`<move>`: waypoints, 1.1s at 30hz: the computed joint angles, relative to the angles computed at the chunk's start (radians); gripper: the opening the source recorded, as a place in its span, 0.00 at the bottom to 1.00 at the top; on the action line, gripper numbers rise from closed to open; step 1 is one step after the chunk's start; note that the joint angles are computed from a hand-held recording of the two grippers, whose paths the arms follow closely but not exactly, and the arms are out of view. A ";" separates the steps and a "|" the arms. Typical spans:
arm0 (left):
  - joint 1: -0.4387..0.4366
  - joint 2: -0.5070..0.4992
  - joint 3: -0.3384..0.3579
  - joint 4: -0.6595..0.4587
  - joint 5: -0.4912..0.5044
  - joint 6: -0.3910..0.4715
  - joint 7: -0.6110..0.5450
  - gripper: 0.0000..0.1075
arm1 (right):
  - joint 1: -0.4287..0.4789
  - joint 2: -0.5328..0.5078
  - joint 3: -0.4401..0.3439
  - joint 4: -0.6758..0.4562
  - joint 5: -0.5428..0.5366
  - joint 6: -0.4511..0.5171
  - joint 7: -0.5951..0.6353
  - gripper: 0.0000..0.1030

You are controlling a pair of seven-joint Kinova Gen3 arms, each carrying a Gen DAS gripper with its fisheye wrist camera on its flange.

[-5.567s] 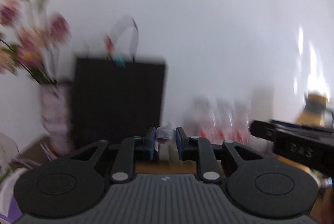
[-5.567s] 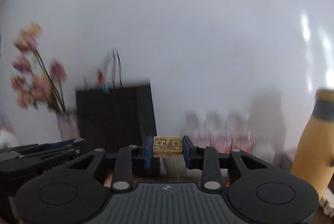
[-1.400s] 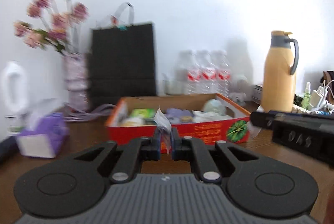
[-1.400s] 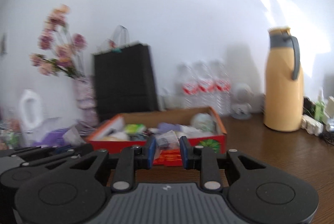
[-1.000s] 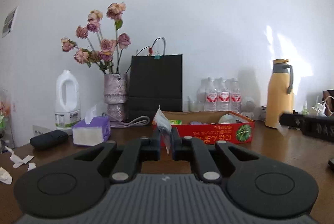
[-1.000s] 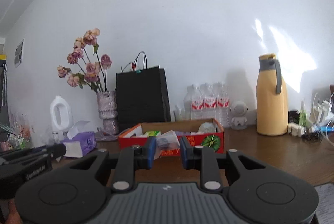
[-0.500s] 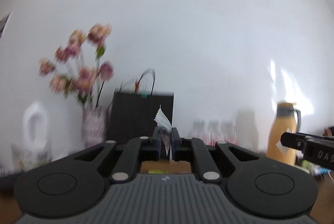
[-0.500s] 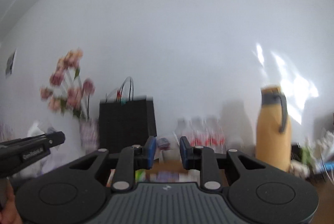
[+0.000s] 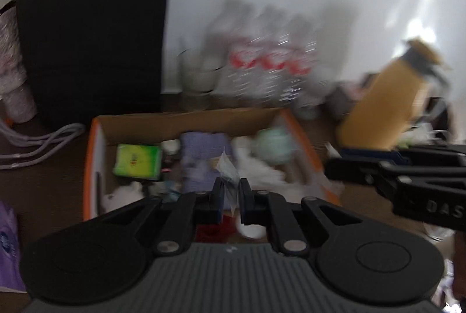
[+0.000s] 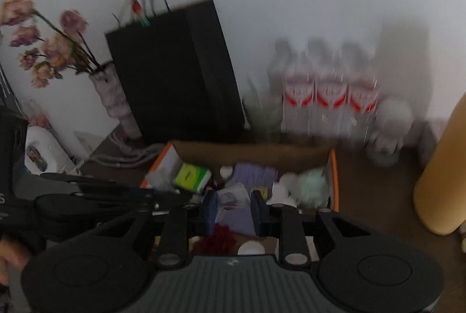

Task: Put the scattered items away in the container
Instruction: 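Carry both wrappers over the box and open both grippers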

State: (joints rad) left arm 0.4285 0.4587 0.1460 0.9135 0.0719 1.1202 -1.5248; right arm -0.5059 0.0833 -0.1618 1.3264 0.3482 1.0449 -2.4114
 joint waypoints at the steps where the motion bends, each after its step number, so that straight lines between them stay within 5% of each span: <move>1: -0.004 0.039 0.009 -0.046 0.004 0.026 -0.007 0.09 | 0.046 0.046 -0.015 -0.046 -0.041 0.034 0.038 0.23; 5: 0.029 0.192 -0.007 -0.232 0.010 0.142 0.011 0.10 | 0.080 0.216 0.045 -0.214 -0.187 0.177 0.190 0.23; 9: 0.060 0.330 -0.043 -0.345 -0.018 0.234 0.076 0.10 | 0.082 0.350 0.087 -0.266 -0.236 0.217 0.205 0.23; 14: 0.008 0.284 -0.022 -0.184 0.039 0.105 -0.028 0.15 | 0.101 0.365 0.085 -0.198 -0.302 0.160 0.230 0.24; 22: -0.036 0.231 0.008 -0.077 0.056 0.020 -0.137 0.25 | 0.067 0.352 0.101 -0.158 -0.301 0.128 0.172 0.32; 24: -0.016 0.244 -0.014 -0.130 0.031 0.080 -0.109 0.40 | 0.058 0.354 0.100 -0.171 -0.302 0.157 0.148 0.33; 25: -0.016 0.251 -0.019 -0.158 0.032 0.112 -0.088 0.58 | 0.047 0.353 0.102 -0.179 -0.289 0.173 0.139 0.33; 30: -0.043 0.154 -0.003 -0.110 0.061 0.069 -0.121 0.79 | 0.005 0.289 0.108 -0.186 -0.217 0.207 0.099 0.63; 33: -0.057 0.104 -0.007 -0.098 0.058 0.071 -0.113 0.87 | -0.001 0.243 0.110 -0.176 -0.177 0.228 0.072 0.69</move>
State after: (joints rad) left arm 0.3713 0.5627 0.1389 0.8157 0.1295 1.1913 -1.6378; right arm -0.5066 0.3258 -0.0515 1.1503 0.1712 1.2729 -2.3393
